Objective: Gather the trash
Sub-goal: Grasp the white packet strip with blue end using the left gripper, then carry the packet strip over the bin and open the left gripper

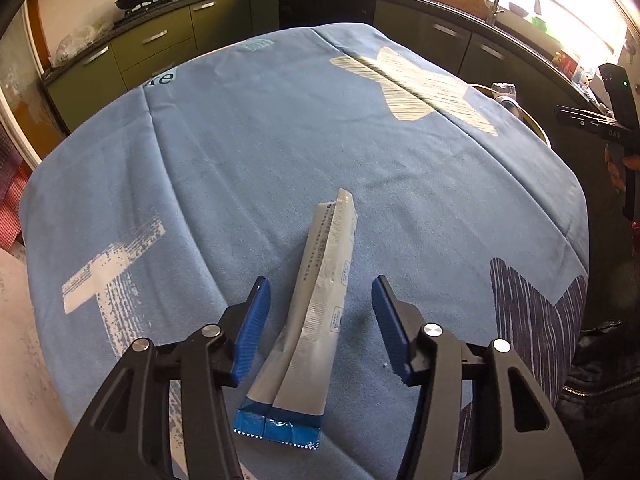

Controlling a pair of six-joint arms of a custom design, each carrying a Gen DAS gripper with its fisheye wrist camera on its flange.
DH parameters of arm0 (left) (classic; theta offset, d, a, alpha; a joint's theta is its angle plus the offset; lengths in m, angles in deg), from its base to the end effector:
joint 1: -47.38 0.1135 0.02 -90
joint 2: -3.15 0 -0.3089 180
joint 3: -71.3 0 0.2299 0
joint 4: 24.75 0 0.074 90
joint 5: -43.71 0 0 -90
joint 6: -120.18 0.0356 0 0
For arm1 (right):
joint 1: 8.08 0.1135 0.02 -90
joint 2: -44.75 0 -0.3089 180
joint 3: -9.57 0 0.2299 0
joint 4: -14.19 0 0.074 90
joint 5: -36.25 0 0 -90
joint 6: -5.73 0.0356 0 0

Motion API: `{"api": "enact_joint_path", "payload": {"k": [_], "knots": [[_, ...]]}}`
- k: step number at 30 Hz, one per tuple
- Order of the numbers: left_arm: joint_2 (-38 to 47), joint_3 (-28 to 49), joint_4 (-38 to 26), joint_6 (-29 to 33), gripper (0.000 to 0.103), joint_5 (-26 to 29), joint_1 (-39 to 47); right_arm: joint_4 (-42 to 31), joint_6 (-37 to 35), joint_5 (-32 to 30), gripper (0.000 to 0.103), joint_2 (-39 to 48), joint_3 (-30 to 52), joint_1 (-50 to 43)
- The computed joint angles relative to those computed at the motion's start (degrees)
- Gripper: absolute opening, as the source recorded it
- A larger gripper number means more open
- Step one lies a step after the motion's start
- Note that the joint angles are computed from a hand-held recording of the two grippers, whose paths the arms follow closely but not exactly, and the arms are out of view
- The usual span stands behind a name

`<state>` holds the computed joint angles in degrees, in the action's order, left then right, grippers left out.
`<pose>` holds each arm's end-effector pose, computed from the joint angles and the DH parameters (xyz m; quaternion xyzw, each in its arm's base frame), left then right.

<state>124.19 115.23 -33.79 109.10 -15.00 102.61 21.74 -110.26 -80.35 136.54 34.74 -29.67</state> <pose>0.1507 0.1846 0.0499 0.2064 0.9401 -0.0752 0.2608 0.1688 -0.0497 0.1204 -0.0973 0.9349 0.0982 0.3269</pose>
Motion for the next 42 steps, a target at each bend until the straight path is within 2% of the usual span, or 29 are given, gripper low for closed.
{"api": "enact_joint_path", "payload": {"k": [5,7,9,17,21,24,29,33,36,39,42], "knots": [[-0.7,-0.9,0.3,-0.1,0.038,-0.2,-0.2,0.4,-0.1,-0.2,0.082,0.7,-0.1,0.4],[-1.0,-1.2,0.3,0.0,0.028,-0.3,0.0,0.2,-0.1,-0.4,0.082,0.4,-0.2,0.3],[-1.0,-1.0,-0.6,0.1,0.025,-0.1,0.1,0.0,-0.2,-0.6,0.082,0.2,-0.2,0.1],[-3.4,-4.1,-0.2,1.3,0.023,0.7,1.5,-0.4,-0.8,-1.7,0.082,-0.5,-0.6,-1.1],[-9.3,-6.0,-5.2,1.6,0.023,3.1,-0.6,-0.9,-1.3,-2.9,0.082,-1.3,-0.8,-3.2],[-13.4,-7.5,-8.1,-0.6,0.023,4.2,-5.9,-2.5,-4.0,-4.2,0.082,-2.0,-0.9,-8.3],[-19.8,-9.3,-8.6,-14.0,0.023,5.1,-25.8,-8.3,-12.8,-8.0,0.082,-2.2,0.6,-22.4],[-23.5,-8.4,-5.0,-31.9,0.023,4.4,-47.9,-13.8,-20.9,-12.6,0.082,1.7,4.4,-36.1],[-24.0,-4.9,0.1,-46.0,0.023,1.6,-65.3,-16.6,-24.5,-15.0,0.082,5.9,7.8,-42.7],[-20.5,1.4,3.3,-55.2,0.023,-2.5,-78.8,-19.2,-27.6,-16.6,0.082,9.9,10.8,-47.1],[-14.5,9.2,3.6,-59.3,0.023,-5.6,-87.0,-21.0,-29.6,-17.4,0.082,12.9,13.1,-49.7]]}}
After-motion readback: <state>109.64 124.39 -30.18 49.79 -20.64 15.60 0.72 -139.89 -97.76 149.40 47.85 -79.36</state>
